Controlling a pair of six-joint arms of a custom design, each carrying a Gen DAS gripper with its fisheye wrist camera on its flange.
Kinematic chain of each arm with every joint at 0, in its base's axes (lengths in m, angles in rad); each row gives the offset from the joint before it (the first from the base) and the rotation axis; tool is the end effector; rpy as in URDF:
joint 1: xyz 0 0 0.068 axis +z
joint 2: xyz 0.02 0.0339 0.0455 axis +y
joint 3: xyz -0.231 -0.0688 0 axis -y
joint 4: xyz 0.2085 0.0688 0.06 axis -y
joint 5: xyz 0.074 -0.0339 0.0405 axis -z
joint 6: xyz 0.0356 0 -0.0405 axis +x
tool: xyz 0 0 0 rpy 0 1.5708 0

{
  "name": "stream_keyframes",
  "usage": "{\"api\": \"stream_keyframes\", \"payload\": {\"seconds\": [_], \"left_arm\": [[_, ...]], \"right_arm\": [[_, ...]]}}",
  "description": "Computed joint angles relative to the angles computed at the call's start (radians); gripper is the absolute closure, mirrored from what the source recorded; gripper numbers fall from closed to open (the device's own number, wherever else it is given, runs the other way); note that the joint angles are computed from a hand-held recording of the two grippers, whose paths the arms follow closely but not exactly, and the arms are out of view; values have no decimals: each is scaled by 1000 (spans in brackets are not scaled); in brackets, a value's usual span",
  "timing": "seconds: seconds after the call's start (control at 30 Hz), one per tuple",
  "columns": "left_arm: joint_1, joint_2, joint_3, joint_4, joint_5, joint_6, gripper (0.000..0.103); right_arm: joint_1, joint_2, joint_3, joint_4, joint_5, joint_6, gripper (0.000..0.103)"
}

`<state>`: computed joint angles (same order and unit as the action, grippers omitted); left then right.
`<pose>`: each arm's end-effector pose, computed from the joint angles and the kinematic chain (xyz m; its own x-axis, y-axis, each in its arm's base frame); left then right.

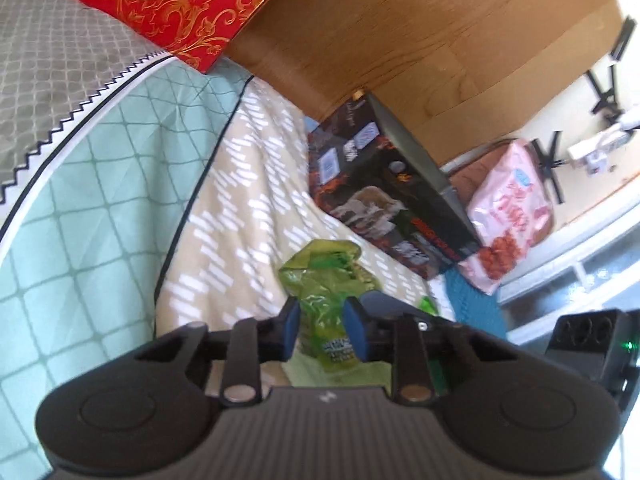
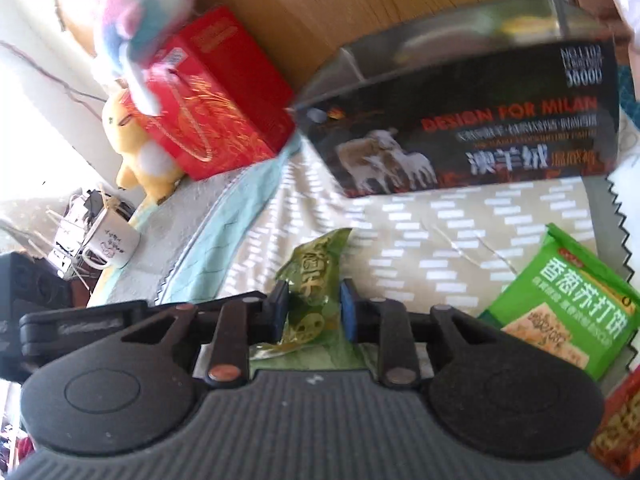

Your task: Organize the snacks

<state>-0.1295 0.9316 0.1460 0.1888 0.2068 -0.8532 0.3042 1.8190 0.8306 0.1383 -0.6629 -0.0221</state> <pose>0.1598 -0.0282 0.1327 -0.5886 -0.6669 -0.4570 -0.2260 0.6784 -0.6990 0.2881 0.1134 0.1196 -0.7029 -0.2389 -0.6700 -0.6392 0.6253 0.4477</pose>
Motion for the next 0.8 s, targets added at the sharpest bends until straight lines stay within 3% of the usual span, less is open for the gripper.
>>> {"api": "stream_keyframes", "payload": {"seconds": [0.1, 0.2, 0.3, 0.4, 0.53, 0.7, 0.8], "left_arm": [[-58, -218, -17, -145, -51, -3, 80], [-252, -426, 8, -353, -243, -29, 80], [-498, -500, 17, -455, -445, -94, 79], [-668, -434, 4, -418, -543, -176, 79], [-795, -212, 16, -259, -595, -207, 79], [-839, 18, 89, -123, -569, -160, 74], [-828, 119, 118, -52, -525, -154, 65]], "right_arm": [[-7, -147, -138, 65, -6, -35, 80], [-38, -277, -259, 71, -41, -93, 80], [-83, -387, -381, 69, -77, -173, 80], [-117, -452, -501, 108, -73, -213, 80], [-266, -438, -570, 69, -140, -301, 80], [-459, -460, -592, -37, -238, -454, 80], [-506, -454, -593, -39, -251, -486, 80]]}}
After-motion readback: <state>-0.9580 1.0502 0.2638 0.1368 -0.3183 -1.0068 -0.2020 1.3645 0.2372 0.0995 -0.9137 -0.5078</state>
